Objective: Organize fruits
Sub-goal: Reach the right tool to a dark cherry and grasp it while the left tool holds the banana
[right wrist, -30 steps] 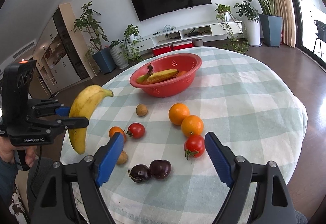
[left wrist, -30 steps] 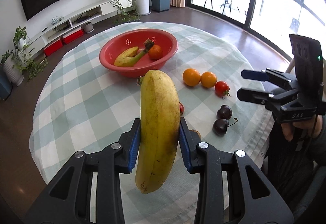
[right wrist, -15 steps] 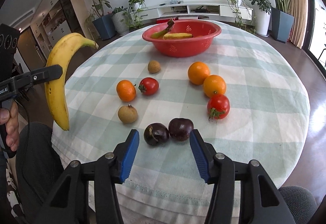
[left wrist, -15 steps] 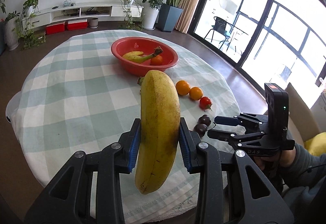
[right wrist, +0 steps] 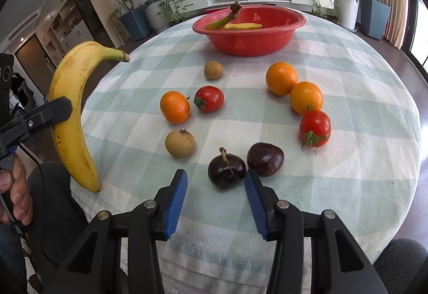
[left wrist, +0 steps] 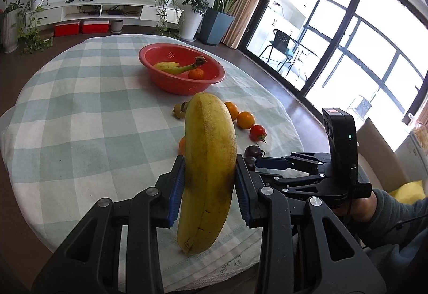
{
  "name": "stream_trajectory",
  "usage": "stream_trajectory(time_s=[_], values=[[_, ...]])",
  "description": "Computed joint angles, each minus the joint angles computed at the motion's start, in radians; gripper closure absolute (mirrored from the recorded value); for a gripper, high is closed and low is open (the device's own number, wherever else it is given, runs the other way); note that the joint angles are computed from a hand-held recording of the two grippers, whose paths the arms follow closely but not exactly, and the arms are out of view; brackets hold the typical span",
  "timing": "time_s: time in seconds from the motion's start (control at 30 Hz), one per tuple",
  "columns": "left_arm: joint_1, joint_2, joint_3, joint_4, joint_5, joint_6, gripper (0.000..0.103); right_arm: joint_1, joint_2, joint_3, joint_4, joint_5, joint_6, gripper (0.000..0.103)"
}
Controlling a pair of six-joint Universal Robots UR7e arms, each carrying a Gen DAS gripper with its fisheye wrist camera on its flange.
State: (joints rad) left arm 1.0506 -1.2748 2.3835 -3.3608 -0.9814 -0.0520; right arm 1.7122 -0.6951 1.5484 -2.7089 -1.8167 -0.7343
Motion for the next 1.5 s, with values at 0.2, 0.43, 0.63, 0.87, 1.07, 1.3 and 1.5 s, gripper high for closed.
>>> stream_trajectory(time_s=[0.2,0.43,0.63,0.87,1.07,1.3,1.5], values=[[0.006,-0.003,0.006,-0.013,-0.008,-0.008,0.070,0.016,0.029,-0.008,-0.063,-0.032,-0.056,0.057],[0.009,0.005,0.005,-0.017,-0.005,-0.006,0.070,0.024,0.038,-0.004,-0.109,-0.063,-0.074,0.063],[0.013,0.018,-0.002,-0.022,0.002,-0.003,0.071,0.025,0.021,-0.008,-0.053,-0.076,-0.015,0.062],[0.015,0.025,-0.006,-0.025,0.000,-0.003,0.071,0.029,0.017,-0.025,0.011,-0.107,0.049,0.062],[0.008,0.035,-0.015,-0.008,0.023,0.004,0.071,0.031,0.028,-0.027,-0.001,-0.116,0.051,0.061],[-0.010,0.052,-0.030,0.027,0.070,0.021,0.071,0.038,0.045,-0.026,-0.061,-0.108,-0.003,0.059],[-0.011,0.051,-0.031,0.026,0.077,0.021,0.071,0.037,0.017,-0.013,-0.021,-0.105,0.029,0.059]])
